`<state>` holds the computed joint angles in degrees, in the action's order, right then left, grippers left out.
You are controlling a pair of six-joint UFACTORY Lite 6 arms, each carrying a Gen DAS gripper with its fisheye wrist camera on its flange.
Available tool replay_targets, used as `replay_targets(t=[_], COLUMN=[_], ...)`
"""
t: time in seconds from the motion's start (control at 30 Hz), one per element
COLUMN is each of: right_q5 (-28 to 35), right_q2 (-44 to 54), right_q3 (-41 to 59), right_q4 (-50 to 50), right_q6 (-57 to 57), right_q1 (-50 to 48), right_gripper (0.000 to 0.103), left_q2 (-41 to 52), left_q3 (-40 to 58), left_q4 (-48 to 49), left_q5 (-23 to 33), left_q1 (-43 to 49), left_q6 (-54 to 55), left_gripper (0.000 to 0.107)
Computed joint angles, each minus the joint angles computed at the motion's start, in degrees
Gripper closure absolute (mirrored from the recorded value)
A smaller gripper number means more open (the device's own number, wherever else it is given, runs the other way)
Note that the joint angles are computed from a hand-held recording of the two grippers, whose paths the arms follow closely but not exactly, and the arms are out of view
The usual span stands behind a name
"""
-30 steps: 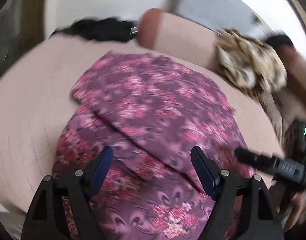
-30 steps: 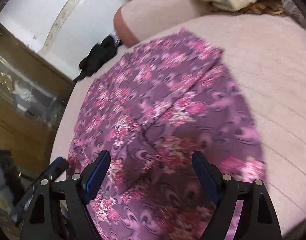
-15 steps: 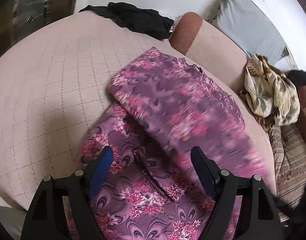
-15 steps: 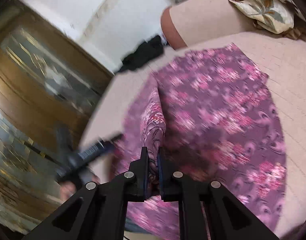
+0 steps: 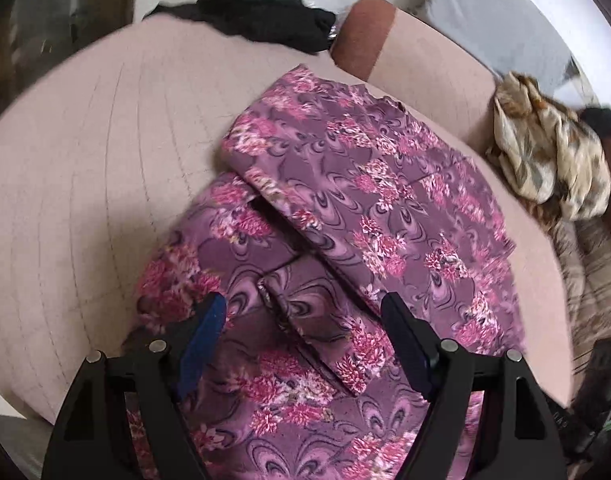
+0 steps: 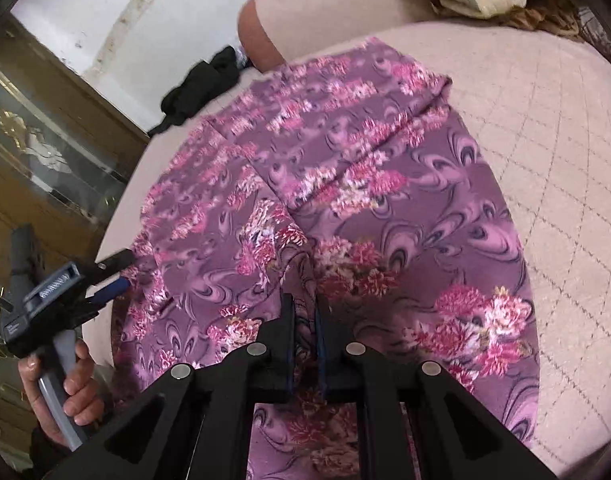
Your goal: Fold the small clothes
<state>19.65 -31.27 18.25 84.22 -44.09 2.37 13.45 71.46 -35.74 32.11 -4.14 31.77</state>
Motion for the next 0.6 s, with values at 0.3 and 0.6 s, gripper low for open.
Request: replay_targets(t=[0.3,0.6], right_q5=[-2.5,-2.4], right_q2=[6.7,6.8], right_q3=[3.5,4.1], right_q4=[3.2,-2.7], right_q6=[-4.5,2.2], right_q1=[0.8,-0.1], right_gripper=[0.078,0.061], left_q2=[2.4,1.2], left_q3=[-0.1,-1.6], left_q4=[2.5,3.2], left_q5=[-4.3,-7.0], left_q1=[-3.7,-4.4], left_q6=[-2.6,-3.4], left_gripper=[0.028,0.028])
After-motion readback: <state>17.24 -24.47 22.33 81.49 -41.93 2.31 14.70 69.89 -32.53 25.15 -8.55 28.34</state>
